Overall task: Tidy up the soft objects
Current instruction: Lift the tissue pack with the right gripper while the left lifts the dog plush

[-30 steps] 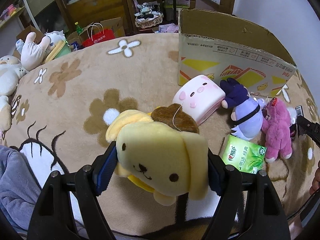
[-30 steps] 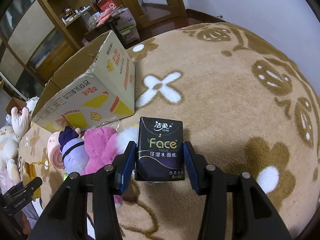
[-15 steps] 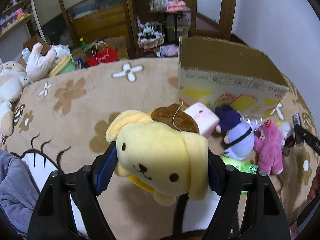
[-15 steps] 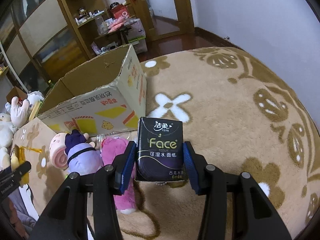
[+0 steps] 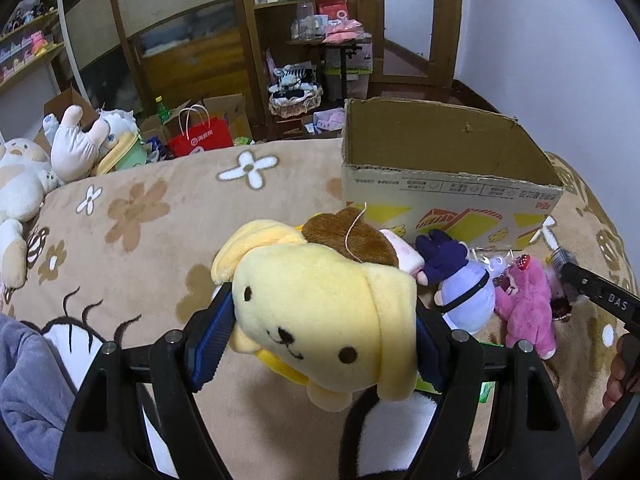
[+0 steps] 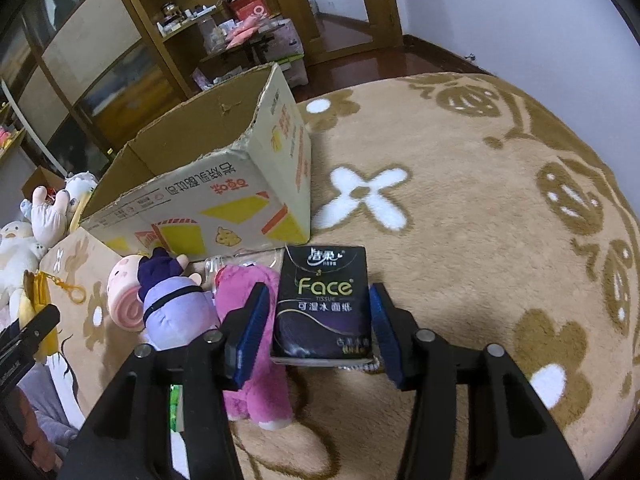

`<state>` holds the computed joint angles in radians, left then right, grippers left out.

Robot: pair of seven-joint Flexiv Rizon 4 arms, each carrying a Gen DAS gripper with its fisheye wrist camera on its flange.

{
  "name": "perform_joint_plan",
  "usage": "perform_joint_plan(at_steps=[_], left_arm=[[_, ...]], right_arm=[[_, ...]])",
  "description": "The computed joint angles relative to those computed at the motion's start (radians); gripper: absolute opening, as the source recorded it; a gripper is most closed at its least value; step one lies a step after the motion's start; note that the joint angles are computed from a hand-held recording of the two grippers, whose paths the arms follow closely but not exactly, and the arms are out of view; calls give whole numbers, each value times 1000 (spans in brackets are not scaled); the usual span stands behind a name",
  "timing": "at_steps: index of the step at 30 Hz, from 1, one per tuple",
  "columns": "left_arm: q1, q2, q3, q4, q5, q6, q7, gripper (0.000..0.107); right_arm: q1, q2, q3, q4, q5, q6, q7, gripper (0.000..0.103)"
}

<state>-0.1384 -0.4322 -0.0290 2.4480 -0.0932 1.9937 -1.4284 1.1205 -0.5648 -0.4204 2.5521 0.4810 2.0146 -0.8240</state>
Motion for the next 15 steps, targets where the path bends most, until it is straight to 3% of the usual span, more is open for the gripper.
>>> perform_joint_plan(at_steps=[10,15], left_arm=[[-31,-21,10,-22,-11,21,21,77],[11,-20,-20,-24,22,55,-1,77]], right_arm=[[37,-50,-70,-30,-44,-36,-13,53],[128,-73,-159,-24,-17,-25,-17,51]])
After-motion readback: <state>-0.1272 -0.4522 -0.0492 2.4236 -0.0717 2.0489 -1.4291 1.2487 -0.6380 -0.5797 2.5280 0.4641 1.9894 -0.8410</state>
